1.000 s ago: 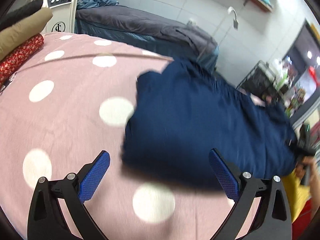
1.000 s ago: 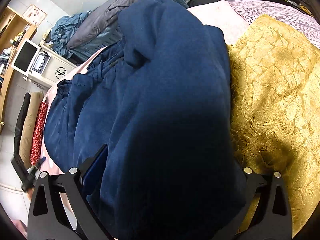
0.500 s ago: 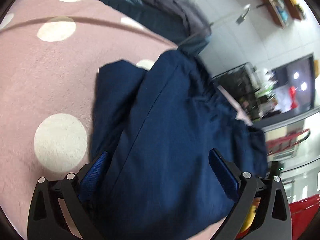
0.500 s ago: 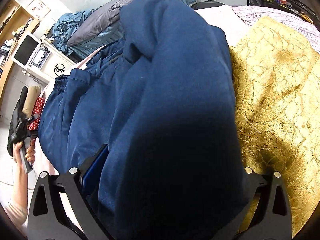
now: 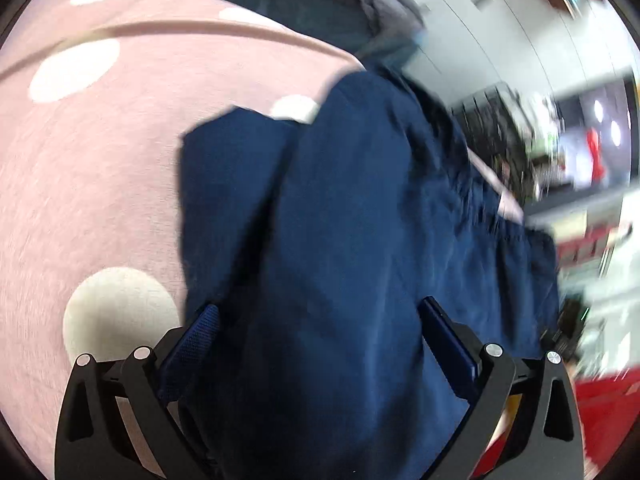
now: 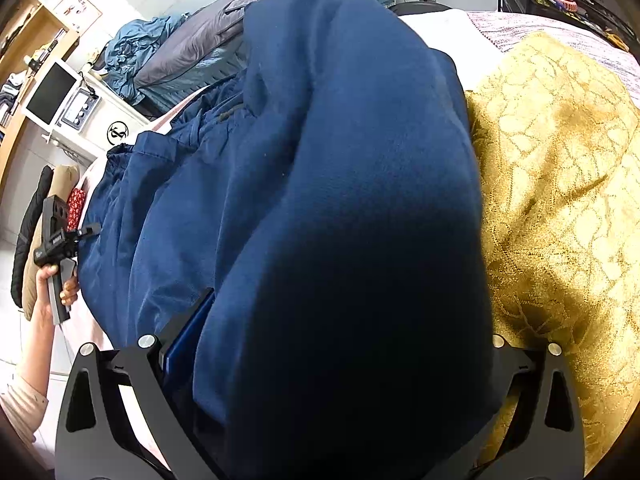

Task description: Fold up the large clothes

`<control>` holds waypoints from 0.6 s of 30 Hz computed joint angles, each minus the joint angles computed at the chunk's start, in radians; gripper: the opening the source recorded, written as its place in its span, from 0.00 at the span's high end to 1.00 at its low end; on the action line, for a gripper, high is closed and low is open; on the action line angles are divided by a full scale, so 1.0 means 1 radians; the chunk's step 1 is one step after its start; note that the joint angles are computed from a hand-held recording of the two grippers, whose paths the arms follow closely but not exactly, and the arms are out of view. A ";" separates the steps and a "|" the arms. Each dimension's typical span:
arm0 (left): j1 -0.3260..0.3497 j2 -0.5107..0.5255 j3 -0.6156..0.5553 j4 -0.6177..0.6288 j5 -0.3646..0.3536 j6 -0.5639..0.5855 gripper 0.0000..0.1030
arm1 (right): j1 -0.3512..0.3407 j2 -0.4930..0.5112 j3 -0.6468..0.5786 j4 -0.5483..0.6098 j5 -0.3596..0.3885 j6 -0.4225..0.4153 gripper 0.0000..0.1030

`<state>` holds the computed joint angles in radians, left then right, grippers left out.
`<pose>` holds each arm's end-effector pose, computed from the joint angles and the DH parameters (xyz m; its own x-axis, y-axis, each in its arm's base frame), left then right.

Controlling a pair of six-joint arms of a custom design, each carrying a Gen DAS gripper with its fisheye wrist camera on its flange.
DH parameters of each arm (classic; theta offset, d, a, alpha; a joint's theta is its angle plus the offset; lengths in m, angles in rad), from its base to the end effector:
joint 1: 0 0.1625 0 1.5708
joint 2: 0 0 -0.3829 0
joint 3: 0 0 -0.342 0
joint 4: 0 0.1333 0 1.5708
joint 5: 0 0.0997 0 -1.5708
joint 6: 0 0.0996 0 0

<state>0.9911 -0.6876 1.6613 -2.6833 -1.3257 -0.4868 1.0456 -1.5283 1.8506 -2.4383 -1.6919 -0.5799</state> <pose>-0.1971 -0.5885 0.0408 -0.9874 0.0572 -0.1477 0.0912 0.9678 -0.2347 -0.1343 -0.4737 0.4039 -0.9271 0.0563 0.3706 -0.0948 0.9213 -0.3772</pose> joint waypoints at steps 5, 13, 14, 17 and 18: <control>-0.011 -0.062 0.121 -0.103 0.121 -0.068 0.06 | -0.010 0.001 -0.002 0.002 0.013 -0.011 0.05; 0.005 -0.007 0.029 -0.011 0.060 -0.008 0.06 | -0.015 0.005 0.002 -0.017 0.017 -0.007 0.05; 0.010 0.000 0.009 0.010 0.046 0.007 0.06 | -0.015 0.005 0.004 -0.020 0.016 -0.007 0.05; 0.028 0.043 -0.081 0.098 -0.039 0.039 0.06 | -0.013 0.003 0.001 -0.012 0.014 -0.006 0.05; 0.025 0.057 -0.109 0.142 -0.033 0.039 0.06 | -0.009 0.004 0.004 -0.015 0.010 -0.002 0.05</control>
<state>1.0163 -0.6311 1.5522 -2.5414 -1.3584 -0.4479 1.0366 -1.5239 1.8546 -2.4533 -1.6816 -0.5814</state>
